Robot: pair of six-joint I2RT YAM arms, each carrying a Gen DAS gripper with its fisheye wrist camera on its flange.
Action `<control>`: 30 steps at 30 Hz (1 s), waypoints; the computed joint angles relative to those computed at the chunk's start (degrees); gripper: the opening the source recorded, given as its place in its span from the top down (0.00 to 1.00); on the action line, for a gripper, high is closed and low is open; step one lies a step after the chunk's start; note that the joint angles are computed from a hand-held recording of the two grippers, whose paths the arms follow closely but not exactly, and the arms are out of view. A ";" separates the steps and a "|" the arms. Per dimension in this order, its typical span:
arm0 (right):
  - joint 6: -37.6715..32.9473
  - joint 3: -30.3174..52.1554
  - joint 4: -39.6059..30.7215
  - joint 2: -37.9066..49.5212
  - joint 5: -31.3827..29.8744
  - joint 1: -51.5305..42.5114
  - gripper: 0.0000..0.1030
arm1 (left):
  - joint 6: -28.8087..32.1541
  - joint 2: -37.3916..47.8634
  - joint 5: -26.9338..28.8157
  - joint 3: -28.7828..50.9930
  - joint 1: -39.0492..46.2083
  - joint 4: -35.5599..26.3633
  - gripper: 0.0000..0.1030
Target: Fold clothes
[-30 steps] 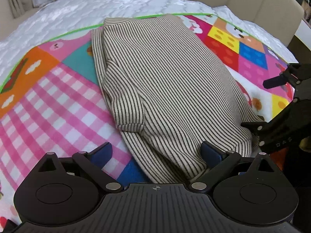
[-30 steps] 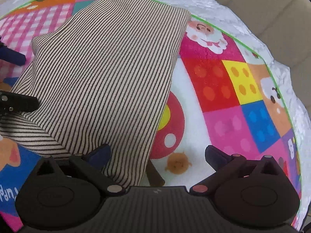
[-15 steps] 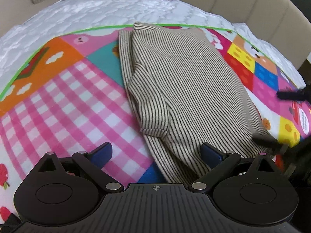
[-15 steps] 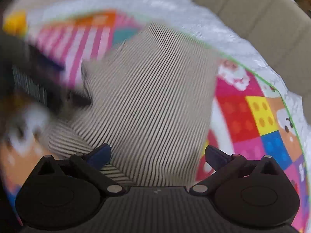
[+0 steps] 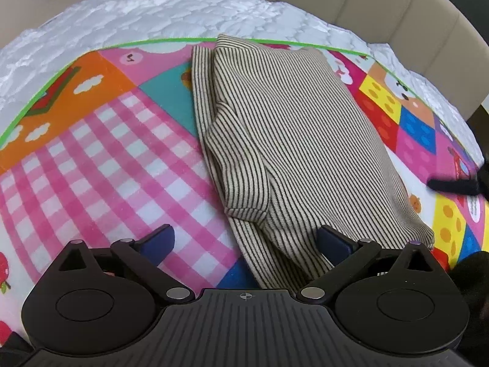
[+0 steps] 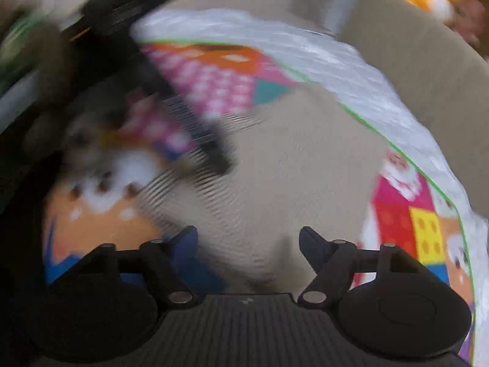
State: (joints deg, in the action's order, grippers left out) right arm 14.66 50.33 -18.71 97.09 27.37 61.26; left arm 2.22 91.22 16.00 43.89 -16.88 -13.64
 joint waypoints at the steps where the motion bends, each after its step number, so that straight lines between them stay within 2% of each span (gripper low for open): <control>1: -1.62 0.08 0.49 1.20 0.75 1.20 0.29 | -0.01 0.02 0.00 0.04 -0.01 -0.07 0.01; 7: -7.64 3.08 2.36 9.08 4.61 3.45 0.29 | -0.07 -0.21 0.12 -0.07 0.17 -0.18 0.01; 10: -4.68 4.27 2.68 10.43 4.24 1.44 0.32 | -0.05 -0.03 -0.16 -0.02 0.25 -0.28 0.01; 11: -2.98 4.69 2.58 10.67 3.49 0.46 0.36 | -0.04 0.04 -0.18 0.05 0.24 -0.33 0.01; 15: 9.80 2.73 3.80 5.69 -8.01 -7.87 0.40 | -0.09 -0.65 -0.48 -0.17 0.54 -0.45 0.01; 18: 15.97 -0.49 6.32 2.00 -15.80 -13.51 0.40 | 0.17 -4.77 0.28 -1.82 2.67 -0.86 0.01; 24: 24.48 -4.99 10.76 -1.10 -24.03 -18.39 0.40 | 5.33 -9.26 13.44 -2.99 9.86 -7.77 0.00; 27: 26.26 -6.17 12.38 -1.55 -27.58 -21.68 0.42 | 9.10 -11.40 12.90 -4.36 7.04 -8.96 0.00; 30: 26.00 -7.41 12.39 -3.27 -28.63 -21.94 0.42 | 12.69 -12.27 8.21 -5.62 1.79 -9.07 0.00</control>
